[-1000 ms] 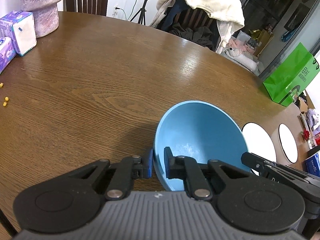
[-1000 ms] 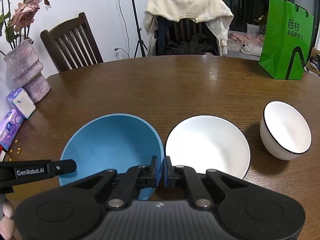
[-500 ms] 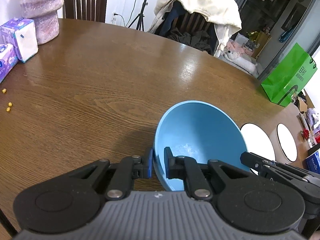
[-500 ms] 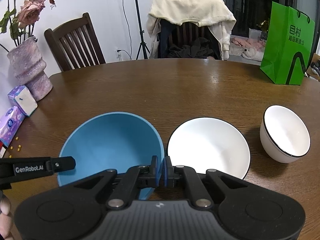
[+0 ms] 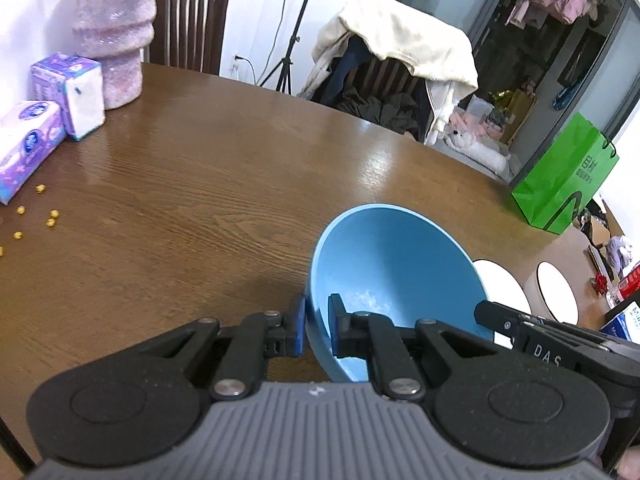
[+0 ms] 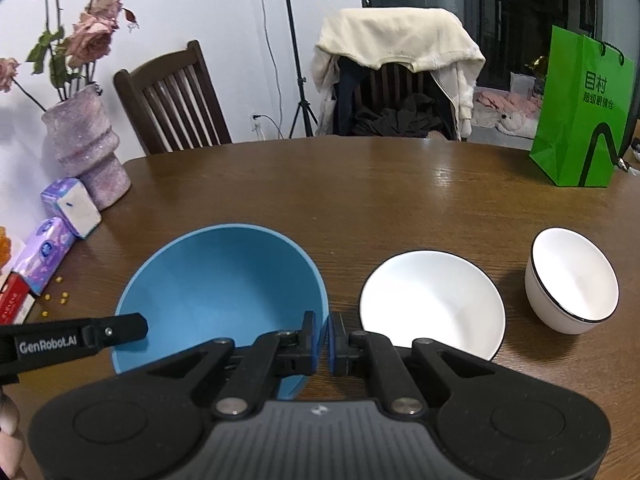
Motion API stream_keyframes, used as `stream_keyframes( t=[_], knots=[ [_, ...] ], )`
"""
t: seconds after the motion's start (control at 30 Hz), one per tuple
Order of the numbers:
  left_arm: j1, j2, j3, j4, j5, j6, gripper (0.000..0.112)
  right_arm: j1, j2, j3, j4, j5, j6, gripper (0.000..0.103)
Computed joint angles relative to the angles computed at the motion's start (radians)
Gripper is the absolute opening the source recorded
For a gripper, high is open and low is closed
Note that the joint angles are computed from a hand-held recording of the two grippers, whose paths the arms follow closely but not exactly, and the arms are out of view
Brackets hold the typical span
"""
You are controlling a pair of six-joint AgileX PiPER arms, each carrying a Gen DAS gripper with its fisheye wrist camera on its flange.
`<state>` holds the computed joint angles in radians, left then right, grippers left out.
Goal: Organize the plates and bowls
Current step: 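Lift the blue bowl with both grippers and carry it toward the snack boxes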
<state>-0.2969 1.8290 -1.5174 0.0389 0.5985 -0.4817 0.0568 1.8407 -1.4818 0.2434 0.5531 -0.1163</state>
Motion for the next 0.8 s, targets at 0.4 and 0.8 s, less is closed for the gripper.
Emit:
stream_keyframes(
  t=[0.4,0.8],
  knots=[
    [0.034,-0.138,0.182,0.039,-0.049,-0.069,0.012,0.060,-0.106,0.097,0.040,-0.046,-0.054,0.005],
    [0.067,-0.309,0.345,0.128,-0.057,-0.161,0.012,0.141,-0.177,0.177,0.041,-0.074,-0.047,0.005]
  ],
)
